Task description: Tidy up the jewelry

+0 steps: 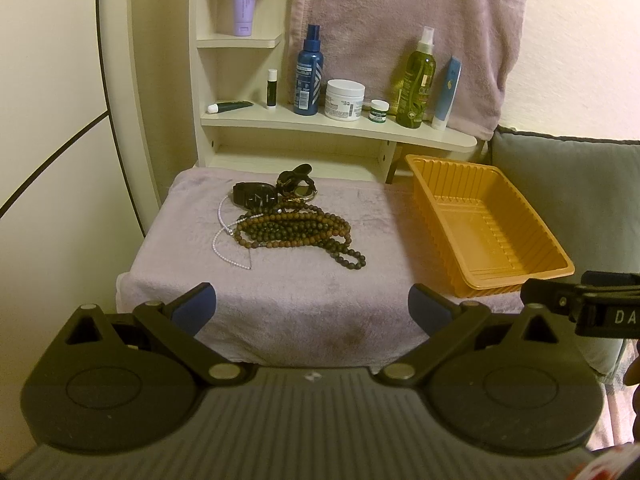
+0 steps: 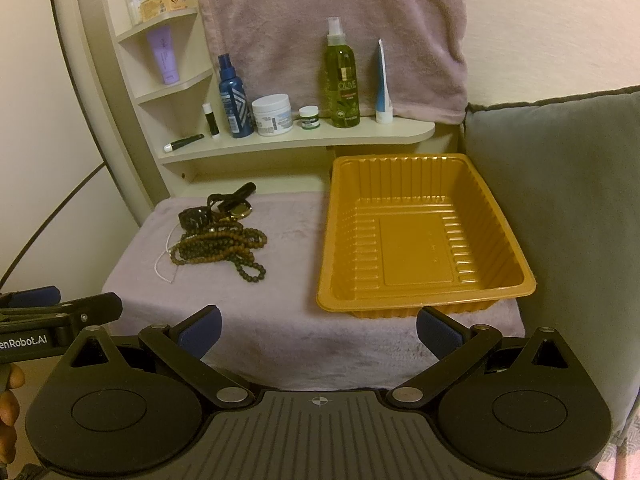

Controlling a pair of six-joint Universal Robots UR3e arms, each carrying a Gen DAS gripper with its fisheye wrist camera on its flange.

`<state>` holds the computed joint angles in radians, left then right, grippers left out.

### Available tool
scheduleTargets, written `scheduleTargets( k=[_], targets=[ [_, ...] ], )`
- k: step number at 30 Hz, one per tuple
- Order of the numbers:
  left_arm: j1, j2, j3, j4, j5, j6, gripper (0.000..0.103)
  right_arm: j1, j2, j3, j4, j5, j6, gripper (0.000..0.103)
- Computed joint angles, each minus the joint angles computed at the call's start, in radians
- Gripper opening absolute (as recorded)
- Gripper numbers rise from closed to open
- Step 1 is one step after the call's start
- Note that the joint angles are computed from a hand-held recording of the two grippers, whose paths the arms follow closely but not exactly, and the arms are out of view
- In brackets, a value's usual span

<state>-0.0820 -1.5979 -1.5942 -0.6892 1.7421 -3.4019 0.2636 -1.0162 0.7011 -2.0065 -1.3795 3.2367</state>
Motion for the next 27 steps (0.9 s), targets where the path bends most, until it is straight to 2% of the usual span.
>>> scheduleTargets(
  k=[27],
  targets=[
    [-0.012,0.007,0.008,-0.015,0.009,-0.009,0.102,0.000,-0.012,0.034,-0.021,0.001,0.001,0.103]
  ],
)
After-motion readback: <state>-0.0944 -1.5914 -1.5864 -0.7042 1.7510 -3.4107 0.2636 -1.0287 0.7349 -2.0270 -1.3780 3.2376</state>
